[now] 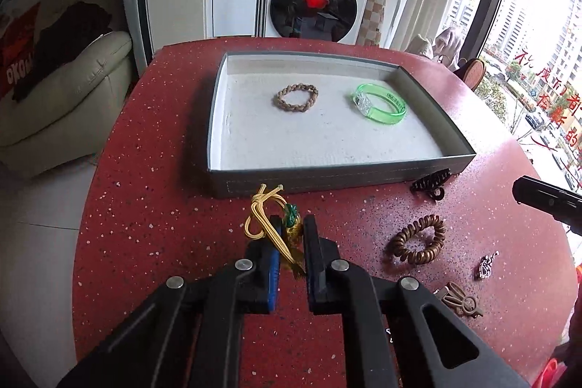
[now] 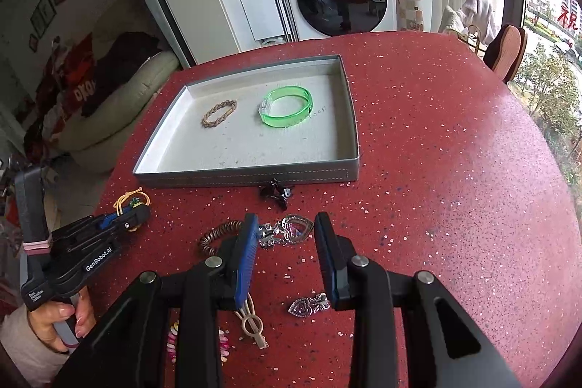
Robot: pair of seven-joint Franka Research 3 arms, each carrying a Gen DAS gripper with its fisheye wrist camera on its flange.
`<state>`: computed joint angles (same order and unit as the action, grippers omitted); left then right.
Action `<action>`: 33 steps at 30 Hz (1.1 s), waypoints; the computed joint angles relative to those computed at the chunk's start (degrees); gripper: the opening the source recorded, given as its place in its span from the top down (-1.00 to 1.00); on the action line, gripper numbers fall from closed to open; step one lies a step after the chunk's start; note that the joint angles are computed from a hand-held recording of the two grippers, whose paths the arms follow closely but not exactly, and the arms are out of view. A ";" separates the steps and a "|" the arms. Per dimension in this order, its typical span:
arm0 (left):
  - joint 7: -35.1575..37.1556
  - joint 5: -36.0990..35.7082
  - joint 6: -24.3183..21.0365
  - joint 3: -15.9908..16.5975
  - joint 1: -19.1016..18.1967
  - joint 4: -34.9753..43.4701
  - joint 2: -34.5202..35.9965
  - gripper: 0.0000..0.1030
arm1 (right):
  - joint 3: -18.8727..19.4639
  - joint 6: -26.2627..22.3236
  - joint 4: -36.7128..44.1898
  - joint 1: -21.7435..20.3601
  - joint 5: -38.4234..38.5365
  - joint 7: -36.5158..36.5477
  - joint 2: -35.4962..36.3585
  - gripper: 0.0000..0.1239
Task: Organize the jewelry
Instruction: 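Carry the hair tie and heart pendant into the tray and open both tools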
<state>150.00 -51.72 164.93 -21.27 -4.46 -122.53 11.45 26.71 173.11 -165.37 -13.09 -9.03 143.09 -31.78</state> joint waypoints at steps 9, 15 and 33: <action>-1.07 3.63 -2.73 0.58 -1.73 9.54 3.69 0.44 | -1.66 2.96 7.34 -3.60 -1.69 -4.12 8.47 0.44; -12.87 17.98 -6.19 1.83 -3.87 19.66 12.24 0.44 | -2.95 2.41 15.34 -6.13 -6.14 -4.36 19.08 0.44; -35.43 44.96 -11.06 2.70 -6.51 34.88 26.93 0.44 | -20.73 -3.59 29.45 7.58 -13.17 -3.05 36.90 0.52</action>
